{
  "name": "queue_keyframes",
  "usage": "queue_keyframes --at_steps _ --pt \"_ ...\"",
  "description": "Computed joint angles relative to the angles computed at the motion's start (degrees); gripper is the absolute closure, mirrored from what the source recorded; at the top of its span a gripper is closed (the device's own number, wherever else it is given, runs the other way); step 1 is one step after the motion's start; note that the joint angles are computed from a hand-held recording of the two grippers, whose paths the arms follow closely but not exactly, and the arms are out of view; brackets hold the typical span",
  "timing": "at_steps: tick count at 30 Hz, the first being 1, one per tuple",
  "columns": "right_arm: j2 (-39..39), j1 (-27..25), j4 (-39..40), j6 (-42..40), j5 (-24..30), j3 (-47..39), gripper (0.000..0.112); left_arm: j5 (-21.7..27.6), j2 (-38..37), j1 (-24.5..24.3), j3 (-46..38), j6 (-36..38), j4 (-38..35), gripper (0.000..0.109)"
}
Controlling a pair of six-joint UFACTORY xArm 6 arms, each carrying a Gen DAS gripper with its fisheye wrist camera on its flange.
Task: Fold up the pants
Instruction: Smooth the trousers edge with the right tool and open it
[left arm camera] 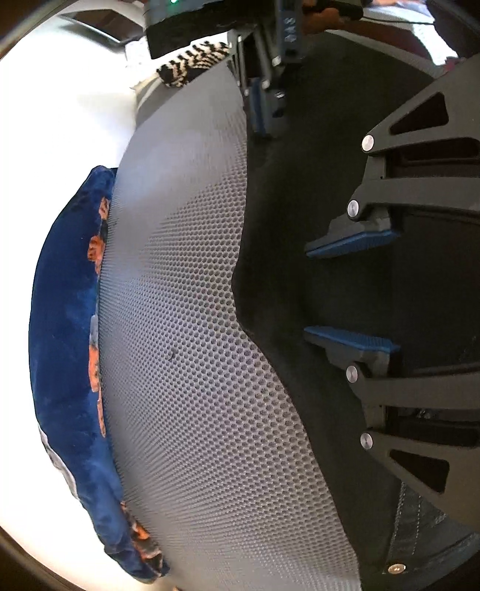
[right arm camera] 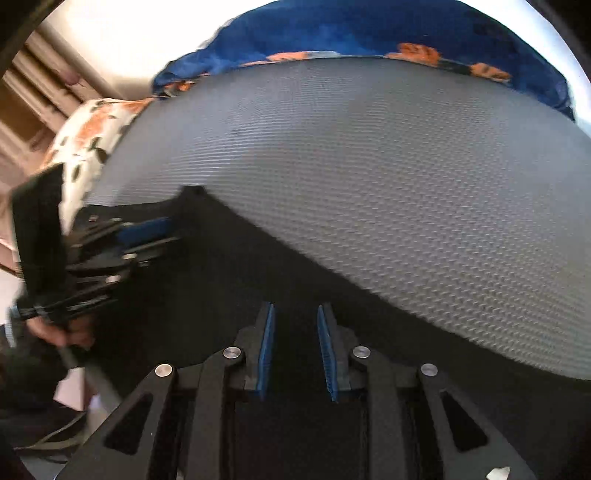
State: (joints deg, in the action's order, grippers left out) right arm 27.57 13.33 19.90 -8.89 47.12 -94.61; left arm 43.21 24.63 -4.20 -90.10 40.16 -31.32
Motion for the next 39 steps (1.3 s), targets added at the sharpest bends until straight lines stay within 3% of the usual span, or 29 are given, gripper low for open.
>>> queue_keyframes --at_steps 4,8,14,16,19,22,27,30,34,39 --pt "0.6 -0.6 0.2 3.5 -4.4 1.0 0.101 2.7 1.2 0.6 -2.7 -3.7 0.0 0.072" --pt "-1.3 -0.7 0.7 4.3 -5.7 2.6 0.091 2.0 -1.4 1.4 -0.9 1.3 -6.9 0.072" --pt "-7.9 -0.7 2.2 4.0 -8.7 10.4 0.086 11.3 2.3 0.8 -7.4 3.2 -11.2 0.072" --pt "-9.7 -0.7 2.9 3.8 -9.5 13.2 0.086 12.2 4.8 0.2 -10.1 1.7 -11.0 0.072" --pt "-11.4 -1.3 3.3 4.4 -10.0 16.5 0.086 9.3 8.9 -0.9 -14.0 -4.9 -5.4 0.074" --pt "-13.0 -1.7 3.8 5.2 -11.1 19.6 0.086 9.0 10.8 -0.2 -15.7 -6.6 -6.2 0.089" --pt "-15.8 -2.8 4.6 6.2 -12.7 23.8 0.086 9.6 11.2 0.4 -16.7 -7.7 -6.7 0.09" --pt "-17.5 -3.0 3.5 7.3 -13.6 25.4 0.086 8.6 7.2 1.3 -12.7 -6.5 -9.7 0.088" --pt "-21.8 -2.9 3.3 8.5 -16.0 30.2 0.084 0.0 -4.0 1.9 1.0 -2.7 -7.1 0.069" --pt "-26.7 -3.3 -0.1 12.8 -17.1 36.1 0.08 -4.0 -13.7 5.3 13.0 -5.7 -0.5 0.068"
